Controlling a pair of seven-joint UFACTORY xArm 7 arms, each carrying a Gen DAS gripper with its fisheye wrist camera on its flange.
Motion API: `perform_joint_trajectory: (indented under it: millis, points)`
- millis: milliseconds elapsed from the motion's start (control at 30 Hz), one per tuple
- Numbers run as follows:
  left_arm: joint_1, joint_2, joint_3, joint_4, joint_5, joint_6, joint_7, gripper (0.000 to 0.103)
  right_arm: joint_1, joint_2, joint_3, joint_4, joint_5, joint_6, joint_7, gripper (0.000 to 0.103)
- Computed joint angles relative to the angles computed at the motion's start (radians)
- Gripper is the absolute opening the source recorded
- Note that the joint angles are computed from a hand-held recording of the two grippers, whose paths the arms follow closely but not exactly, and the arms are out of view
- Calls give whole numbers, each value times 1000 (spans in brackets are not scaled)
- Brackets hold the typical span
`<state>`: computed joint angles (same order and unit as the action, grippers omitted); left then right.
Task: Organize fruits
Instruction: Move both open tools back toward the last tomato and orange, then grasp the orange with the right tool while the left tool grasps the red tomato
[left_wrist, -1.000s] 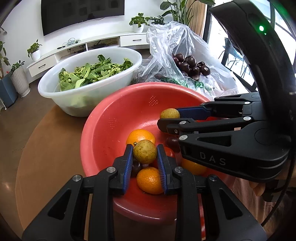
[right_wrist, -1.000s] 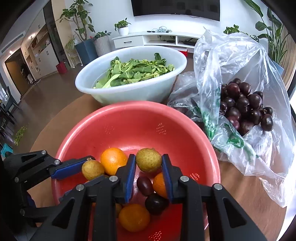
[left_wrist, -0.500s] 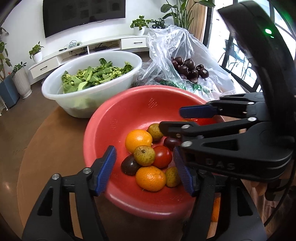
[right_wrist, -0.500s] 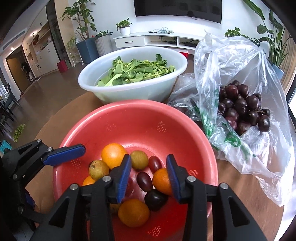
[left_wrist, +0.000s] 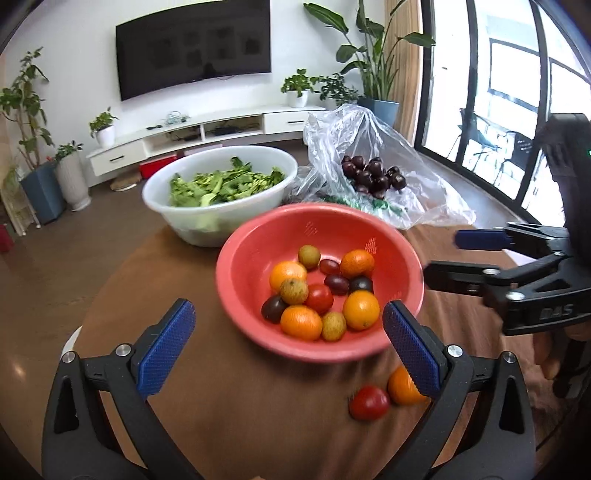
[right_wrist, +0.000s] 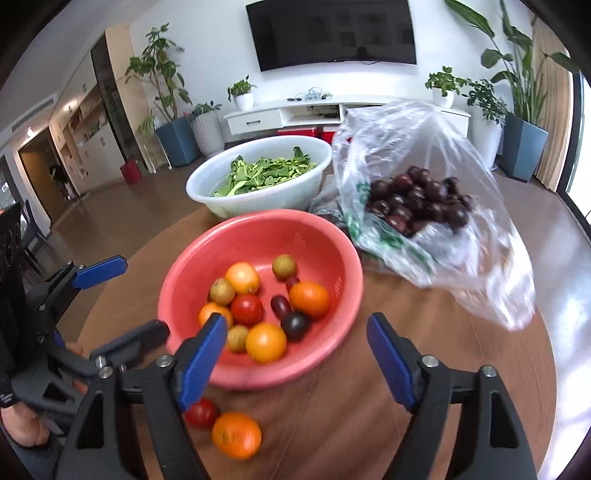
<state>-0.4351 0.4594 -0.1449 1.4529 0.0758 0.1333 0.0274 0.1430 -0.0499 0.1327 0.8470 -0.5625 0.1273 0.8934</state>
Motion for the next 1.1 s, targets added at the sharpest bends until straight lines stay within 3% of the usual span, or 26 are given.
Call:
perform_joint_trajectory:
  millis: [67,167,267,367,533,633,833,1000,1100]
  points:
    - [-3,-46,2,-77,-1,-31,-12,103,-5,-36,11,-45,-38,-15,40,86]
    - [46,-113,-59,-201,-45,-74,9,103,-19,-75,42,-102,-56,-21,42,86]
    - [4,-178,-16,-320,-40,-101,-46,103,-11,-90,55,-144,-8,-35,-16,86]
    - [55,-232,-72,-423,-83,-131,-42,103,-1,-81,64,-157,41,-39,-84,86]
    - [38,-302,-58,-543,-76,-157,-83,103,12,-40,72,-139,67,-51,-157,86]
    - [20,-322,-38,-573,-57,-166,-117,103,38,-5,61,-119,92,-45,-214,84]
    - [90,-340,-115,-591,-120,-175,-72,103,92,62,18,-66,122,-1,-290,77]
    - [36,-325,-51,-569,-76,-155,-119,103,116,96,-2,-45,207,7,-387,73]
    - [40,-318,-53,-559,-72,-143,-125,103,131,108,-6,-35,240,15,-432,71]
